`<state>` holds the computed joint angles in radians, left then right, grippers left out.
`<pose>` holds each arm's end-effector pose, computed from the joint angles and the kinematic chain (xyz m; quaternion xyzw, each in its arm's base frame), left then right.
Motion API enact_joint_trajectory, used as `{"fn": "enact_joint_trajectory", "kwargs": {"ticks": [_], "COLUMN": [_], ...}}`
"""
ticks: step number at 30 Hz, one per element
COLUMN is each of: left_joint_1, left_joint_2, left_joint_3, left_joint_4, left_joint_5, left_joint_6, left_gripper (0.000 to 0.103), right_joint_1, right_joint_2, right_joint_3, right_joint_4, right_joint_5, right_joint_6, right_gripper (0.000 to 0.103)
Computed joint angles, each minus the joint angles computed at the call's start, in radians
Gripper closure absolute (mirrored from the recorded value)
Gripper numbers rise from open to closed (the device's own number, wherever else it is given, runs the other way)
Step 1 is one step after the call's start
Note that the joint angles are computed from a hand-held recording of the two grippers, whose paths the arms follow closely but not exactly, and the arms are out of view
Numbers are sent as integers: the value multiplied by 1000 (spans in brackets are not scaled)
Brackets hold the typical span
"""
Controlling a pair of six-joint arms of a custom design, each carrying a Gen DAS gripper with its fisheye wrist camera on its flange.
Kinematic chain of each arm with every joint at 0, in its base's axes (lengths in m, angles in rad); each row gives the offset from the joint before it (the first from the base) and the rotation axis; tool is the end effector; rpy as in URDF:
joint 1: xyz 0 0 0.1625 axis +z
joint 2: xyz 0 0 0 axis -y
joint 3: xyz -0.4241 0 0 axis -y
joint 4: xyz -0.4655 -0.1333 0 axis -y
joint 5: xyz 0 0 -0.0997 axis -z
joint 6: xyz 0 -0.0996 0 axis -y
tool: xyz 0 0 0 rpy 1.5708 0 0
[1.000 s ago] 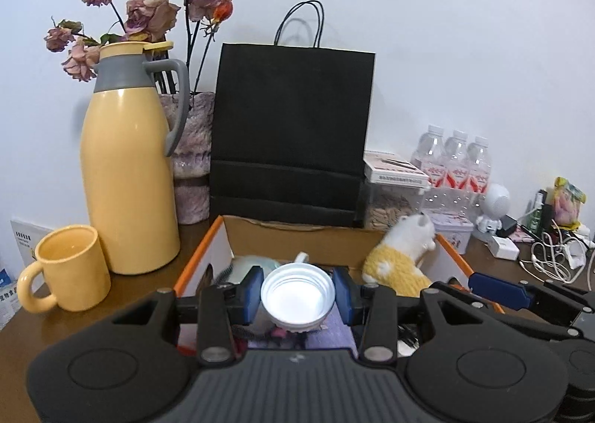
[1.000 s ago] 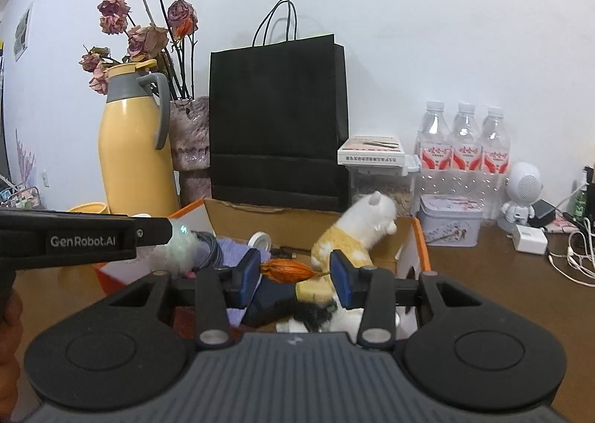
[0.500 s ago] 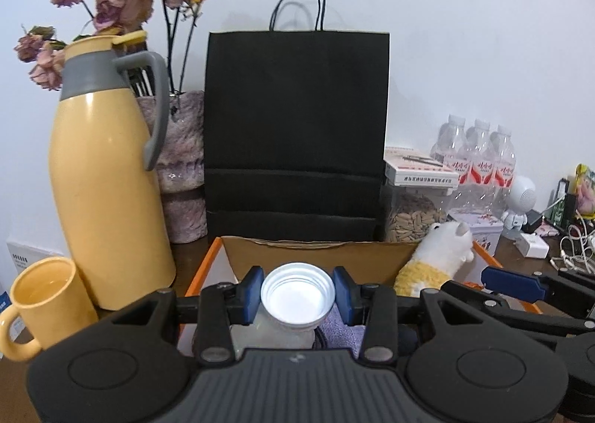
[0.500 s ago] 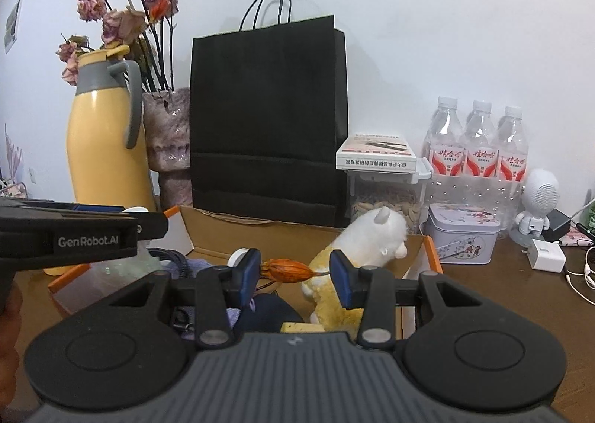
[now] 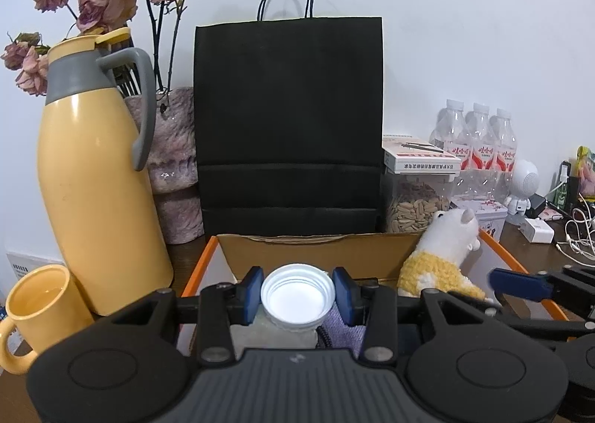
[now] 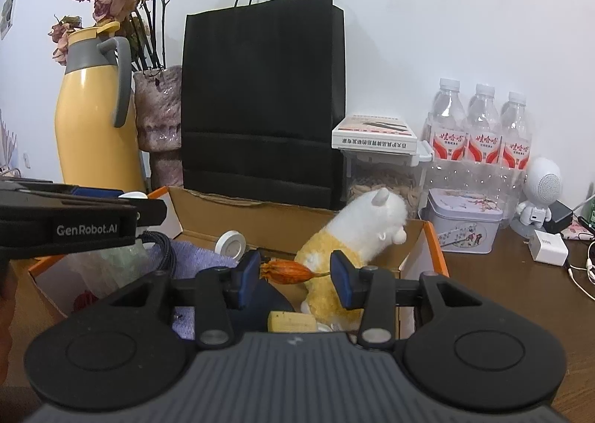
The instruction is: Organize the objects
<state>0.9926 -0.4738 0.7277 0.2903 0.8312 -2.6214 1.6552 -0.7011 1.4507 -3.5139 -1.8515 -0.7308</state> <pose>-0.2908 -0.8124 0.1157 0.2726 0.7854 -0.4668 0.3014 0.1720 -0.7788 0.1763 0.2525 -0.7831 0.4909 0.2864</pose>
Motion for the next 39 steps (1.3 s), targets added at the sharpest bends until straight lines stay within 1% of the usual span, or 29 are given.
{"fn": "enact_joint_trajectory", "kwargs": {"ticks": [1,2,3,4,6,11,14,20,24,28,31,35,39], "left_joint_1": [-1,-1,-1,0,1,5,6,9,7,1,-6,-16,-31], "left_joint_2": [0,0,-2,-9,-21,-23,-20,-4,-12,-59,-96,-166,-235], "left_joint_3": [0,0,3,14,33,22,16,-12,-4,73,130,246,355], "left_joint_4": [0,1,-2,-14,-36,-9,-16,14,22,-24,-39,-93,-128], "left_joint_5": [-4,-6,-5,-1,-1,6,-11,-20,-26,-30,-35,-32,-49], "left_joint_6": [4,9,14,24,35,-6,-5,-18,-28,-9,-15,-7,-25], "left_gripper": [51,30,17,0,0,0,0,0,0,0,0,0,0], "right_joint_1": [0,-1,-1,-2,-1,-1,0,4,4,6,7,10,17], "right_joint_2": [-2,-3,-3,-2,2,1,3,3,-2,-21,-44,-76,-116], "right_joint_3": [2,4,6,6,5,2,1,0,6,37,72,127,193], "right_joint_4": [2,2,-5,-16,-32,-12,-9,-2,-10,-31,-40,-56,-70], "right_joint_5": [-7,-11,-15,-21,-27,-39,-43,-58,-64,-70,-79,-91,-99], "right_joint_6": [0,1,3,2,-5,11,8,13,19,21,35,49,70], "right_gripper": [35,26,11,0,0,0,0,0,0,0,0,0,0]}}
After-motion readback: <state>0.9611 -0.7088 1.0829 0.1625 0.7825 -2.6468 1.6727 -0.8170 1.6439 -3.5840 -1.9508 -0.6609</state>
